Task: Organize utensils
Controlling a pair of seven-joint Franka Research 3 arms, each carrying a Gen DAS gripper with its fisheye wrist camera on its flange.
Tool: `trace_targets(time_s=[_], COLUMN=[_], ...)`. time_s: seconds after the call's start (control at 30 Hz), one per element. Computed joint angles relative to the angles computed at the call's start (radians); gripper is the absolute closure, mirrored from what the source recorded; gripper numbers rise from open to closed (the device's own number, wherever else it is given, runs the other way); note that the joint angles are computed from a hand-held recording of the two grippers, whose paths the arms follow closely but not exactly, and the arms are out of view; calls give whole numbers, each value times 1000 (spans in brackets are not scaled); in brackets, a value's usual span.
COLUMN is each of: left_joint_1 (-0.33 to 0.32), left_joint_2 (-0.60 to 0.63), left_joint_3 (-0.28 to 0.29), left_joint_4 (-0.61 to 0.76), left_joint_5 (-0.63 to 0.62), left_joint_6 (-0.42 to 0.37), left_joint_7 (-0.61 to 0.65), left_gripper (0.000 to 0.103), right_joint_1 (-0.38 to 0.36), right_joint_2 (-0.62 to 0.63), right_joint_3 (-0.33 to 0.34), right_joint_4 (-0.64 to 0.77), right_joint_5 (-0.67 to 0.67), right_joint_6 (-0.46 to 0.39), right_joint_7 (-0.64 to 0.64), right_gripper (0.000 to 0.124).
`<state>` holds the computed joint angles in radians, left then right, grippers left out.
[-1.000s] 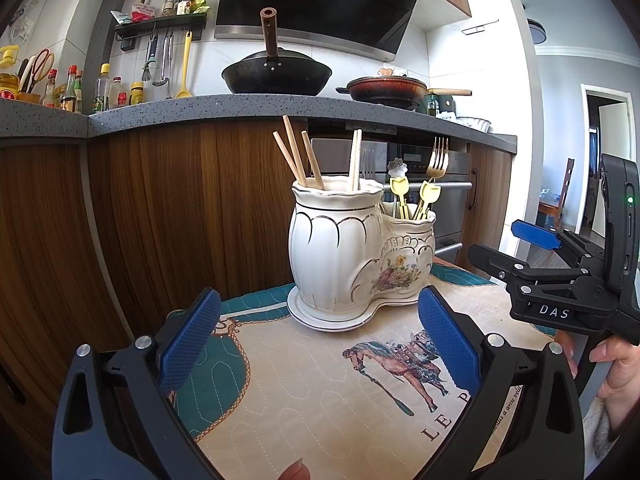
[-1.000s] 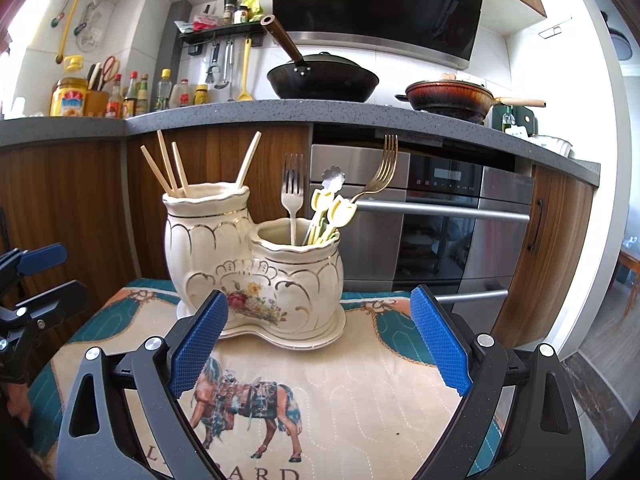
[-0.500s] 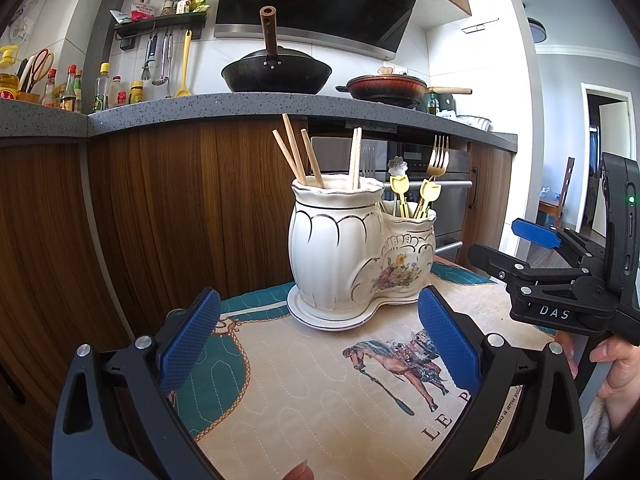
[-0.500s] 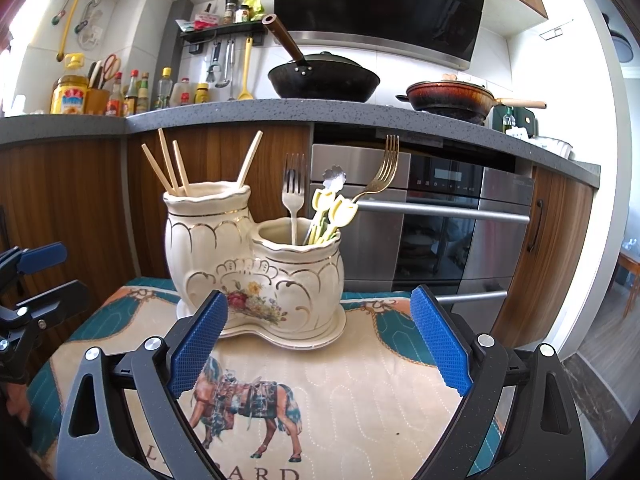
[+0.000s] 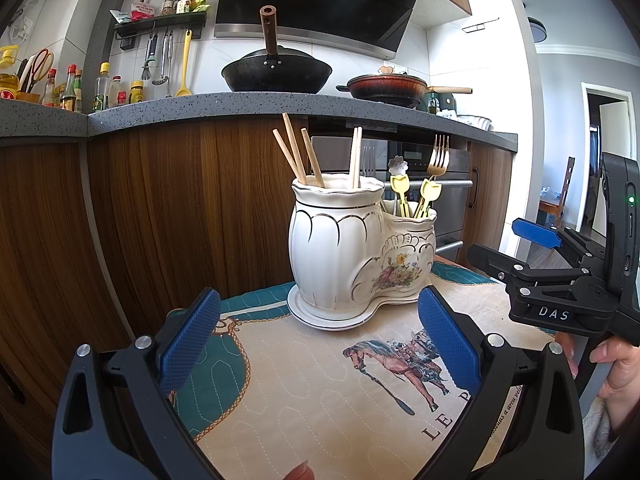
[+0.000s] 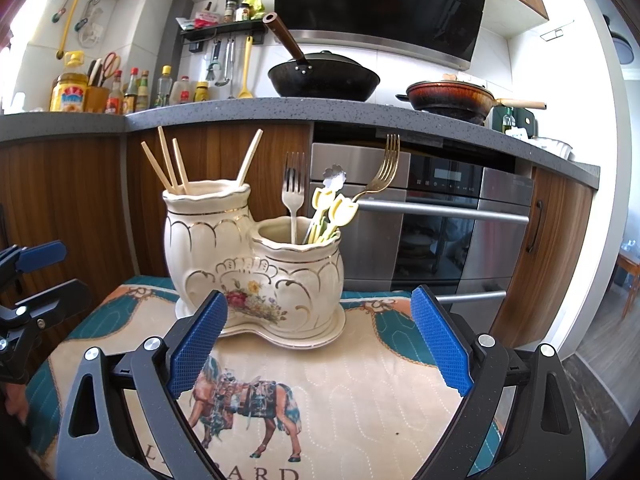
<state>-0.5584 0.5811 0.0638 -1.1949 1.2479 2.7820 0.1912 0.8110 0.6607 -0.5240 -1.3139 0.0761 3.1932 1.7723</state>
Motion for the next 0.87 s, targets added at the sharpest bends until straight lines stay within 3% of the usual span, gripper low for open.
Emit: trace_targets(time_s=[0.87], left_joint_1=[0], left_joint_2=[0], left_joint_3=[-7], left_joint_4=[-5], left_joint_5=[-1], left_joint_6=[-28], left_joint_7=[0], left_gripper=[5], right_joint_1=[-9], right_joint_2=[-3], right_joint_3=[10], right_joint_4=[2], right_joint_5=[-5], right_joint_6=[-3], right_joint_7=[-5], right_gripper=[30])
